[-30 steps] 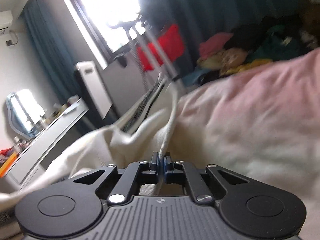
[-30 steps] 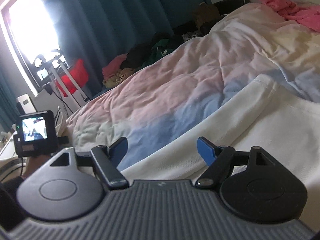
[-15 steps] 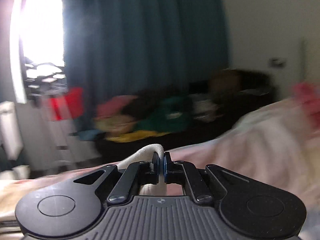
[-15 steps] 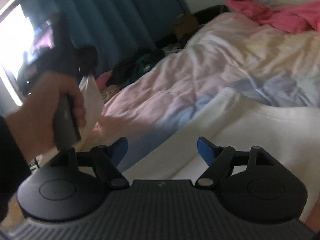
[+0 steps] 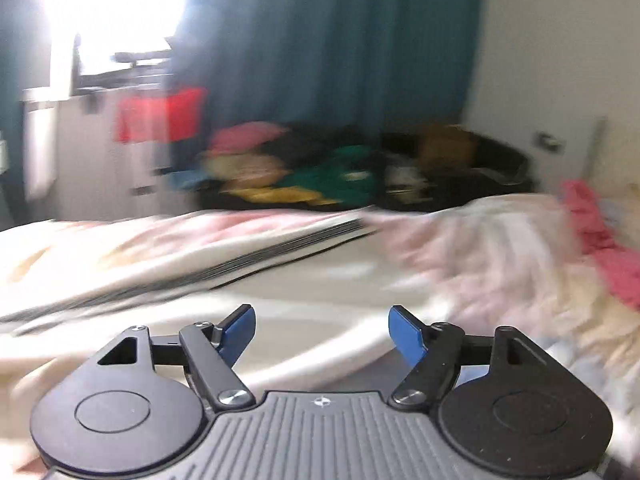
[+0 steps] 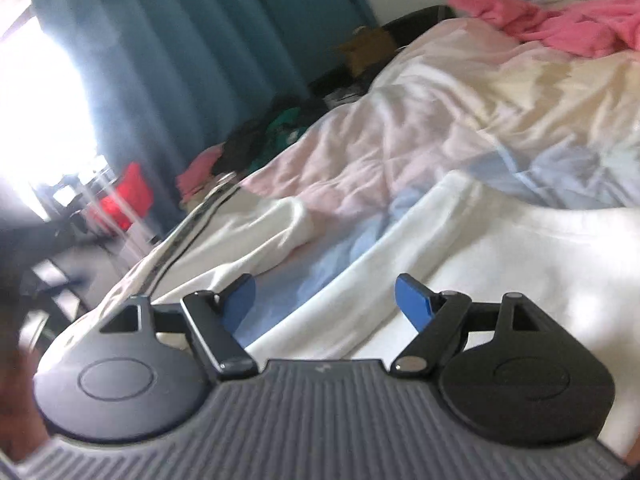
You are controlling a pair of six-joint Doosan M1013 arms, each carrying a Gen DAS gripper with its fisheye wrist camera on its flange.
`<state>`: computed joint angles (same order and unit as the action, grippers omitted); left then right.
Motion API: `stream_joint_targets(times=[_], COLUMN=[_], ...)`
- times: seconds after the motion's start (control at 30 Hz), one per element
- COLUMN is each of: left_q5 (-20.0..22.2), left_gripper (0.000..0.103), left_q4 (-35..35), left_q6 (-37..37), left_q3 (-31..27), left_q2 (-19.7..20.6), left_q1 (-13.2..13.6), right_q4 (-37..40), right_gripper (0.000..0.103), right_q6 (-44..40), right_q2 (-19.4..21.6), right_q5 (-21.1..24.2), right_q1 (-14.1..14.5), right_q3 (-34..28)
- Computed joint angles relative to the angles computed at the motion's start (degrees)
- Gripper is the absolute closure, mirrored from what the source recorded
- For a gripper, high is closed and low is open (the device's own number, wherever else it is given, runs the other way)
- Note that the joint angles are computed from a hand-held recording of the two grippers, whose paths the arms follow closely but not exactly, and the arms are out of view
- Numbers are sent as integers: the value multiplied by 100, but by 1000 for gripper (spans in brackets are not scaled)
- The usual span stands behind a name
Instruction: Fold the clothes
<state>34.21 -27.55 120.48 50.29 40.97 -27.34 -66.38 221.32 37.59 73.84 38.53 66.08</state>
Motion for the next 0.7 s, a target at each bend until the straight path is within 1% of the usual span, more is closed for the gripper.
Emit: stream_joint_targets(times=[0.07,0.1,0.17,0.2,0.27,0.3,0.33,0.43,0.47,0.57,0.6,0.67,0.7], left_q5=[-489,-620,-638,-585,-607,-609,-602,-667,-694,-784,-881,-1023,-1052], left_gripper=[27,26,25,25,25,25,25,25,25,25,25,25,25], left_q4=[670,1054,1697,1838,1878,1855,1663,942,842,565,621,1011,1071], left_q6=[-255,-510,-1045,-1213,-1382,-1425,-1287,-623,-530,-314,-523,-1093,-1128], left_q3=[758,1004,1304,1346,1407,1424,1404,1282,1245,1153,1197,1201,1158], left_q2=[-401,-532,-695,-718,-726,-724,-701,-558,-512,-381,-366,-318,-270], left_q1=[176,250,448,518,653,715,758,835,843,857,827,775,775], right_q4=[-16,-44,-113,-111,-103,-81,-65,12,53,34,29,138,203], right_gripper=[24,24,24,24,32,33,33,38,38,38,38,38,38], right_q6=[-140,-198,-279,-290,-308,-238,-168,118,248,805,980,1042,1062], right_q2=[-3,-16,-43,-72,-129,-177,-224,-334,-369,-404,-407,-280,-211], right_q5=[-190,-325,-560,-732,-1082,-1320,-1560,-2216,-2434,-2824,-2943,-2903,-2881], right_q1=[3,3,11,2,-19,-43,-68,-188,-247,-470,-544,-697,-774], right_q3=[-13,0,29,63,131,199,266,449,511,615,639,494,412])
